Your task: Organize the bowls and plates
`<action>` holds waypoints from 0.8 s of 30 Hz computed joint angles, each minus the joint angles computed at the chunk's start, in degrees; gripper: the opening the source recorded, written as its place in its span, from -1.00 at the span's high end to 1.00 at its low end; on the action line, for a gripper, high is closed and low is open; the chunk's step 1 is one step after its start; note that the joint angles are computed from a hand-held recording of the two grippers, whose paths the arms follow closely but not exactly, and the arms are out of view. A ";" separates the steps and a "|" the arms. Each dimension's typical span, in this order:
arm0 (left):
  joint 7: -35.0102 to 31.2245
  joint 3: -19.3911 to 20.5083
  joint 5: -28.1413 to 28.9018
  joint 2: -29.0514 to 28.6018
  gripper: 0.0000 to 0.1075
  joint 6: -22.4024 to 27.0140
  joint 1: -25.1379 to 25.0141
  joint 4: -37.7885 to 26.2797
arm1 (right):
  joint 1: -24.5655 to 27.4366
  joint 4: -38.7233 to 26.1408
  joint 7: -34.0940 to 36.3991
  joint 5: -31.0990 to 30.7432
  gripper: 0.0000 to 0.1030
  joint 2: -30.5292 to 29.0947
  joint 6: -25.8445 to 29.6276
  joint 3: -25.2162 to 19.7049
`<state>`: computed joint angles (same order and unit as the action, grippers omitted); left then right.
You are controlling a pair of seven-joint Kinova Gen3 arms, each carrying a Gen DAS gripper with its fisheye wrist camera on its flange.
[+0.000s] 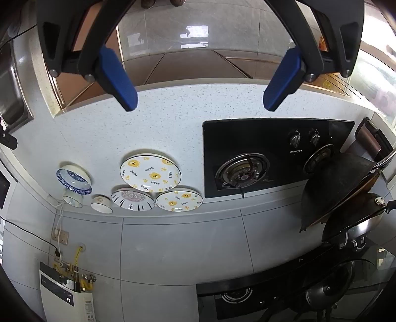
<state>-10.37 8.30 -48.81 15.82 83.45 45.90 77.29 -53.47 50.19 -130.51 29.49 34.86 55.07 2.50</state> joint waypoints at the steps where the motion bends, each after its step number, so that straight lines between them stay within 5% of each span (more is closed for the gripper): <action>1: -0.03 0.01 0.05 -0.01 -0.91 -0.08 -0.03 0.02 | 0.05 -0.10 0.12 -0.08 -0.98 0.03 0.14 -0.05; 24: -0.24 0.10 0.03 0.44 -0.91 0.82 1.11 -1.27 | -0.22 2.79 -1.30 0.99 -0.98 -1.18 -1.40 -0.03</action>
